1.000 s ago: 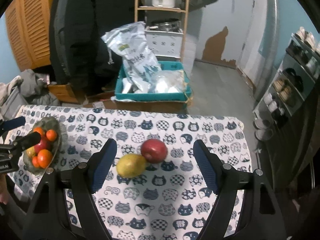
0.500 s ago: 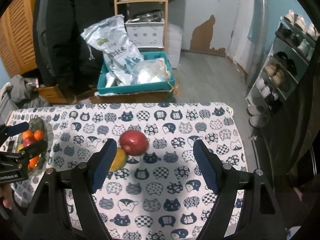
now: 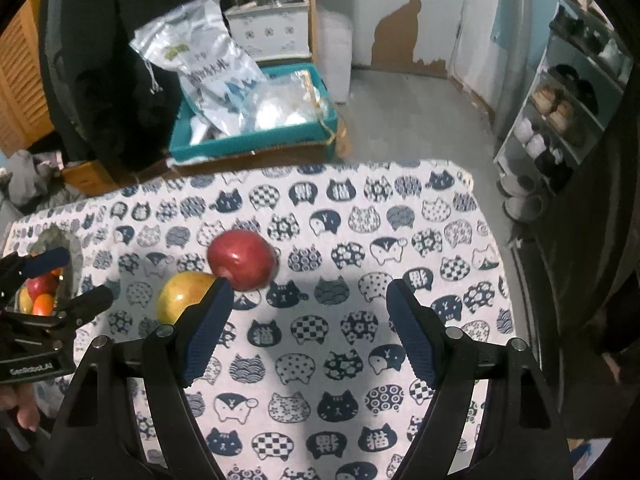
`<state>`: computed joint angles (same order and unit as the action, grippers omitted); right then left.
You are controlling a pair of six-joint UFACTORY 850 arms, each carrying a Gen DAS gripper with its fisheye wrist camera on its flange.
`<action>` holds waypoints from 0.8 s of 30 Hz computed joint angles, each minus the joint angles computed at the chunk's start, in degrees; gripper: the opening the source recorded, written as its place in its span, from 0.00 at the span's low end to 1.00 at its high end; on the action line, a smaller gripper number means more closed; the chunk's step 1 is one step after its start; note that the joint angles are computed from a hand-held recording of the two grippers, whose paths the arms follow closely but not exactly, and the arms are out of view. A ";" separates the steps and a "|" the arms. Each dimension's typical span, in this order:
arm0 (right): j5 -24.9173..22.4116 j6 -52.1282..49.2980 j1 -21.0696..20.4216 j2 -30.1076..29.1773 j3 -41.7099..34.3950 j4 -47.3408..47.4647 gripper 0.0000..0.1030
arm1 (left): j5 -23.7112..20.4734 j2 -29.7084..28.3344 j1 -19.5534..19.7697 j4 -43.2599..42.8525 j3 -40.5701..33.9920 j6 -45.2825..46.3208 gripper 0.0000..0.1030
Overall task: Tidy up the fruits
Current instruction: 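Grasp the yellow-green mango with the left tool while the right tool grasps the red apple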
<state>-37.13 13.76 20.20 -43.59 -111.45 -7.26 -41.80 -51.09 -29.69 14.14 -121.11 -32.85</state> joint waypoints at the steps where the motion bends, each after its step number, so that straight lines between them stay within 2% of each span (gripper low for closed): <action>1: -0.45 -0.22 -0.18 -0.49 -0.38 0.40 0.76 | -0.48 -0.87 0.05 -0.79 -1.00 0.57 0.86; 14: -6.24 -2.59 -1.76 -6.86 -6.71 6.54 0.76 | -6.60 -12.81 0.37 -6.63 -15.68 5.20 0.86; 24: -8.38 -2.53 -2.04 -9.33 -9.64 7.72 0.76 | -14.20 -23.16 0.72 -12.04 -30.97 8.55 0.86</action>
